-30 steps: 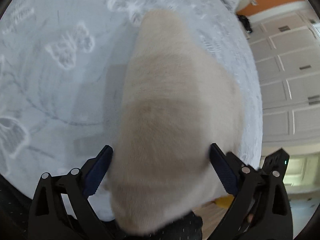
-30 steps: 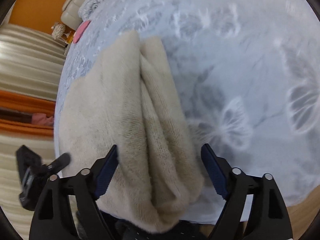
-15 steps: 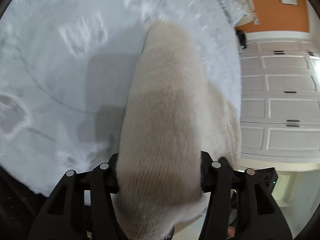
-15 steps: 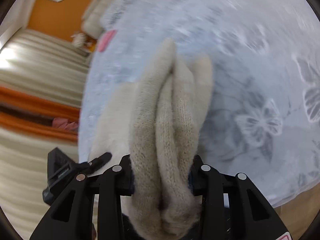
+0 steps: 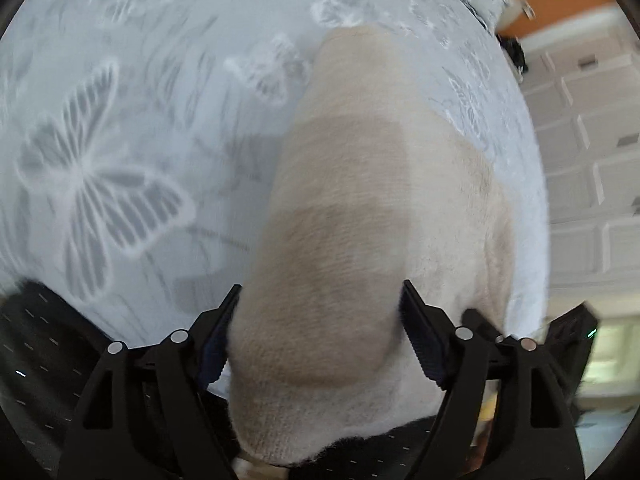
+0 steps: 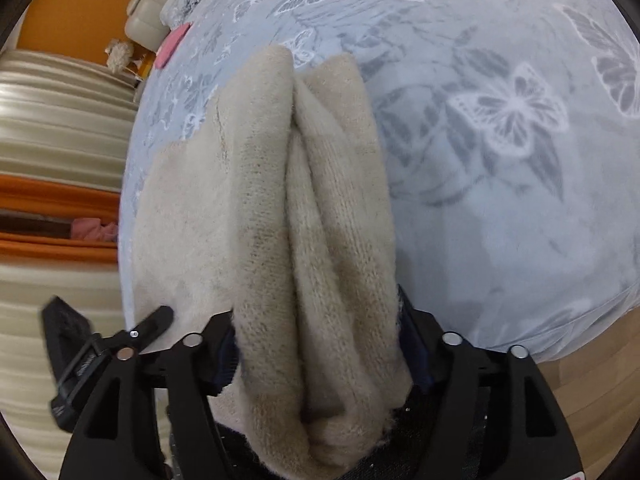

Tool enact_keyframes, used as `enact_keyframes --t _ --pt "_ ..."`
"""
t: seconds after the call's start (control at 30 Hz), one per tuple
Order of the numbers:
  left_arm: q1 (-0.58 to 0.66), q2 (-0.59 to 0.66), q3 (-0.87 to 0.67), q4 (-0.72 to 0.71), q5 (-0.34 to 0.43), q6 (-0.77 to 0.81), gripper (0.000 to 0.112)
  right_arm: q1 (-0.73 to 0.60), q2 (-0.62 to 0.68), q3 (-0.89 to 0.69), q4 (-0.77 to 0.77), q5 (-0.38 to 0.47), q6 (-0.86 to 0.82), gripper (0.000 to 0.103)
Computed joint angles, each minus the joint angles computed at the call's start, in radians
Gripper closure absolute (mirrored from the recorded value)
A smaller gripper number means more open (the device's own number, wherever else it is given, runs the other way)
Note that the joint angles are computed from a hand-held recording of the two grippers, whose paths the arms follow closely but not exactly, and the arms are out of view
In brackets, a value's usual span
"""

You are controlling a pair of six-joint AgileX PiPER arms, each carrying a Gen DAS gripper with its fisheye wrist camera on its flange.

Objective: Fold small clothes

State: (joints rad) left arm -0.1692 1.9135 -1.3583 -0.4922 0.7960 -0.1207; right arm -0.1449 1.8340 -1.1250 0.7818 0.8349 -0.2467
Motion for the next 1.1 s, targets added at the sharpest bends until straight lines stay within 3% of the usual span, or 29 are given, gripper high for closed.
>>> enact_keyframes --t 0.17,0.3,0.5,0.73,1.1 --pt "-0.075 0.015 -0.095 0.225 0.040 -0.118 0.040 0.056 0.032 -0.044 -0.010 -0.027 0.043 0.036" --pt "-0.122 0.038 -0.161 0.323 0.081 -0.167 0.044 0.064 0.032 -0.034 0.014 -0.054 0.043 0.043" --pt "-0.137 0.034 -0.195 0.353 0.129 -0.174 0.052 0.022 -0.015 0.018 0.052 -0.054 -0.034 0.060" --pt "-0.152 0.017 -0.236 0.348 0.189 -0.172 0.065 0.005 -0.065 0.014 0.045 -0.035 0.000 0.065" --pt "-0.136 -0.087 -0.481 0.202 0.404 -0.104 0.071 -0.051 -0.291 -0.220 -0.171 0.202 0.212 0.066"
